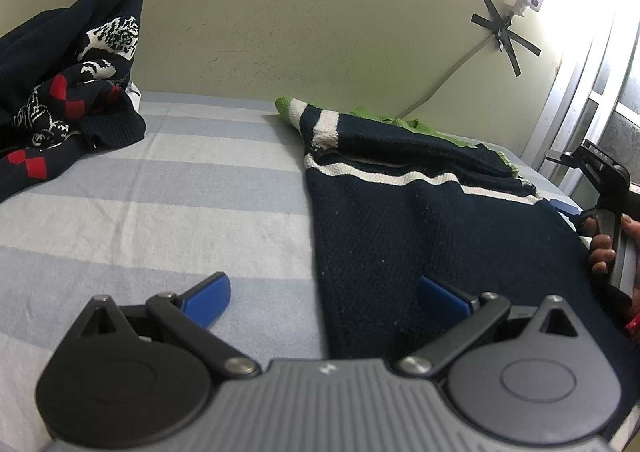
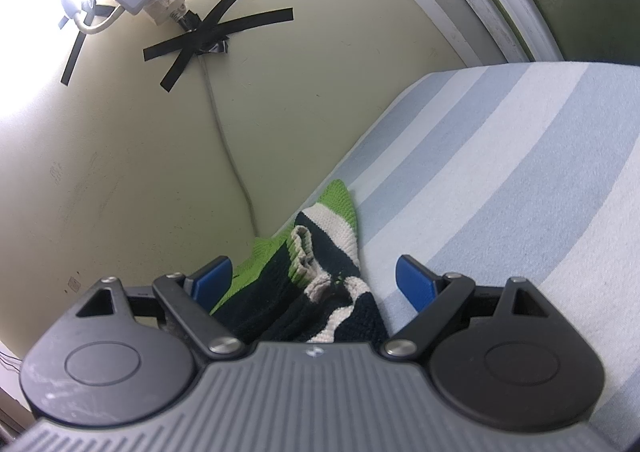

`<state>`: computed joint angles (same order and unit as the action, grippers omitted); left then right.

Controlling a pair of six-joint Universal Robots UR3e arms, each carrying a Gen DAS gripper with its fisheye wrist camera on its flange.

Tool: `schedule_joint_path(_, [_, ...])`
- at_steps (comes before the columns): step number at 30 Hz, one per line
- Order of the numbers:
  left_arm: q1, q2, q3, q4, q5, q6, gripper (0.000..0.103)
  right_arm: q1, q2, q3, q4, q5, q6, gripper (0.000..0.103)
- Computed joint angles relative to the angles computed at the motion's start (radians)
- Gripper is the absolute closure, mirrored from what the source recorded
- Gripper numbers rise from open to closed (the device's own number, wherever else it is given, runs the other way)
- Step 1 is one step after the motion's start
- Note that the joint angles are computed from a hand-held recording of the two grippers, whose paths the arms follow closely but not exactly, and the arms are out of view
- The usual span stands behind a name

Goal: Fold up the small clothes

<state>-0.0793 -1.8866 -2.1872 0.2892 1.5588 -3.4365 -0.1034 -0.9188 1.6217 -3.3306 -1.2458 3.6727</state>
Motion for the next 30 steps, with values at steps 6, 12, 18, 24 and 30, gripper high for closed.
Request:
schedule_joint_path(6, [0.007,0.004,-0.013,0.014,-0.013,-0.005,0.0,0.011,-0.094,0.071,-0.027,0.012,-0.055,0.012])
schedule_joint_path(12, [0.008,0.005,-0.011,0.011,-0.015,-0.003,0.0,-0.017,-0.401,0.295,0.079,0.099,-0.246,0.012])
schedule_joint_path(18, [0.074,0.046,-0.077,0.052,-0.131,-0.015,0.0,-0.138,-0.711,0.6,0.201,0.175,-0.372,0.012])
schedule_joint_path(24, [0.165,0.187,-0.267,0.135,-0.333,-0.029,0.004,-0.219,-0.925,0.771,0.298,0.221,-0.471,0.052])
schedule_joint_path(30, [0.138,0.383,-0.363,0.021,-0.354,0.015,0.011,-0.191,-0.984,0.857,0.205,0.26,-0.545,0.063])
